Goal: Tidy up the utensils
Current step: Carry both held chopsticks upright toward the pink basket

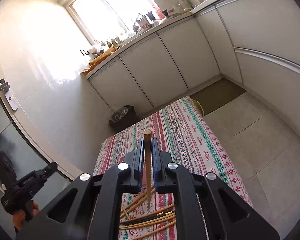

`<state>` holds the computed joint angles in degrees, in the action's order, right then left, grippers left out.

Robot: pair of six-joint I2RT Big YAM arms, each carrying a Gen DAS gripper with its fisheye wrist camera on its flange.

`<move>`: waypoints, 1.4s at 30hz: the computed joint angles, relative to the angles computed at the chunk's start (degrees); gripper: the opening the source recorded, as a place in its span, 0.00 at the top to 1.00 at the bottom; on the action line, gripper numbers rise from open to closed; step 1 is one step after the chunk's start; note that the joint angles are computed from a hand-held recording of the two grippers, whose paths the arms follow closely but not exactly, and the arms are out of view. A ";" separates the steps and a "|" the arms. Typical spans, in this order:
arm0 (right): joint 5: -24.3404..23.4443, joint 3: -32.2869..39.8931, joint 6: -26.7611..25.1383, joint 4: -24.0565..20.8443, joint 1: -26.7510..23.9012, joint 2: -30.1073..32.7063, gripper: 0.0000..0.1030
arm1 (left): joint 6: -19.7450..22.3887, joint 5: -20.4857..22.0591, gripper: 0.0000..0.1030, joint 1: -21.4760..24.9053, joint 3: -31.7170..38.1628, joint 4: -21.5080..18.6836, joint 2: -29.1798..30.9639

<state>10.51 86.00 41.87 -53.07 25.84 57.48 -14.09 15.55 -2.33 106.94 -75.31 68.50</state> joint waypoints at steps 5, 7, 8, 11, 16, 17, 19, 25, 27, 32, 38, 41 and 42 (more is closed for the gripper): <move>-3.39 -2.89 1.74 2.26 -2.58 -0.90 0.92 | 3.10 -4.04 0.84 3.51 4.67 -15.53 14.96; -4.65 -3.71 2.12 2.59 -3.53 -1.04 0.92 | 3.40 -5.61 0.84 4.45 4.78 -18.92 19.83; -5.35 -3.84 2.16 2.47 -4.15 -1.03 0.92 | 3.04 -6.25 0.84 4.95 4.93 -19.53 21.84; -6.84 -4.42 2.21 2.12 -5.78 -1.16 0.92 | 0.84 -5.52 0.84 6.23 6.01 -18.92 25.73; -9.92 -5.34 2.99 1.25 -8.56 -1.10 0.92 | -3.22 -5.86 0.84 6.78 10.10 -18.50 30.04; -10.09 -5.41 2.92 1.06 -8.99 -1.08 0.92 | -3.64 -5.77 0.83 6.76 10.71 -18.23 30.40; -10.43 -5.83 3.01 1.05 -9.65 -1.19 0.92 | -3.48 -6.61 0.83 6.40 12.71 -18.60 31.78; -11.07 -6.48 3.54 0.78 -10.10 -1.03 0.92 | -2.40 -14.13 0.93 3.39 11.89 -16.77 32.66; -10.83 -6.41 3.68 0.76 -9.92 -1.06 0.92 | -2.20 -14.33 0.94 3.18 9.08 -13.89 30.80; -11.23 -6.35 4.04 0.76 -9.37 -1.05 0.92 | -0.81 -8.66 0.94 5.19 0.29 -7.04 22.32; -11.87 -6.44 4.85 1.38 -8.52 -1.23 0.92 | 0.85 2.92 0.94 6.29 -6.83 5.31 8.44; -12.05 -6.45 5.36 1.88 -8.14 -1.39 0.92 | -0.34 3.35 0.94 3.84 -6.82 10.26 4.60; -11.85 -6.43 5.31 2.03 -7.91 -1.45 0.92 | -0.60 2.48 0.94 2.58 -6.59 11.82 3.35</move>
